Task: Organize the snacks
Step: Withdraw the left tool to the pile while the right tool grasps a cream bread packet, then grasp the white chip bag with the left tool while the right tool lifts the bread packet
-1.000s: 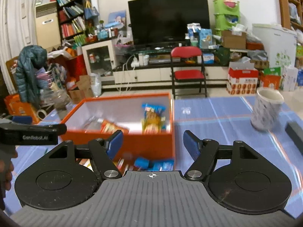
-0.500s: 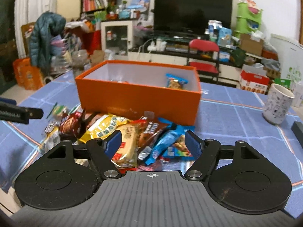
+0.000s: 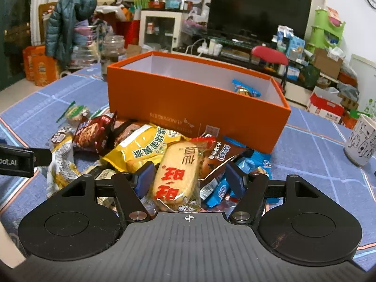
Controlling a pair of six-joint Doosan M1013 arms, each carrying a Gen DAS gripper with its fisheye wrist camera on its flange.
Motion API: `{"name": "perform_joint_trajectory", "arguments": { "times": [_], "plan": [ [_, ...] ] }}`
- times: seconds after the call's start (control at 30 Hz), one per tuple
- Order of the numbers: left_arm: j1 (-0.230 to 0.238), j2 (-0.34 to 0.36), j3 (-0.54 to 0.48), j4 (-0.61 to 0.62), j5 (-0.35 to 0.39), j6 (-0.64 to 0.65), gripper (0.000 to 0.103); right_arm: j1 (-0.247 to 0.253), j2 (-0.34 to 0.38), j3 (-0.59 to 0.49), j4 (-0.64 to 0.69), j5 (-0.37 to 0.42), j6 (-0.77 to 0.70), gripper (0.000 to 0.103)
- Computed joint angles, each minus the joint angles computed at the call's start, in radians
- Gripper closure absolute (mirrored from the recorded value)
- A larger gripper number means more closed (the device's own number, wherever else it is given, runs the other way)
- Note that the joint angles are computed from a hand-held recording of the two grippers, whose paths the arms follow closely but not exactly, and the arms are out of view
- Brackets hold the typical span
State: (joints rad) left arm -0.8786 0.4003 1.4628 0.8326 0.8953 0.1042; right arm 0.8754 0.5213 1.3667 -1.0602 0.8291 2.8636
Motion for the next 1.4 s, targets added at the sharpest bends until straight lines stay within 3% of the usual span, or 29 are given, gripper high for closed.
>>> {"name": "perform_joint_trajectory", "arguments": {
  "times": [0.17,0.4,0.5,0.57,0.9,1.03,1.1,1.3,1.4],
  "plan": [
    [0.008,0.022,-0.036,-0.090,0.019,-0.009,0.001,-0.004,0.009,-0.009,0.018,0.008,0.000,0.049],
    [0.002,0.026,-0.036,-0.078,0.043,-0.075,0.001,-0.003,0.029,-0.031,0.037,0.020,-0.069,0.057],
    [-0.002,0.033,-0.044,-0.077,0.052,-0.060,0.001,-0.004,0.031,-0.036,0.047,0.027,-0.082,0.073],
    [-0.006,0.037,-0.047,-0.062,0.062,-0.073,0.001,-0.007,0.025,-0.031,0.059,0.026,-0.089,0.078],
    [0.016,0.058,-0.076,-0.145,0.034,-0.071,0.000,-0.006,-0.023,0.025,0.007,0.008,-0.019,0.080],
    [0.021,0.073,-0.092,-0.139,0.025,0.009,0.000,-0.003,-0.054,0.067,-0.005,0.017,0.009,0.080],
    [0.025,0.068,-0.082,-0.137,-0.014,0.086,0.001,-0.005,-0.073,0.092,0.006,0.017,0.018,0.080],
    [0.029,0.055,-0.058,-0.083,-0.111,0.433,0.000,-0.021,-0.112,0.145,0.095,0.011,0.019,0.080],
    [0.036,0.048,-0.055,-0.080,-0.093,0.449,0.001,-0.025,-0.125,0.160,0.124,0.013,0.045,0.080]
  ]
}}
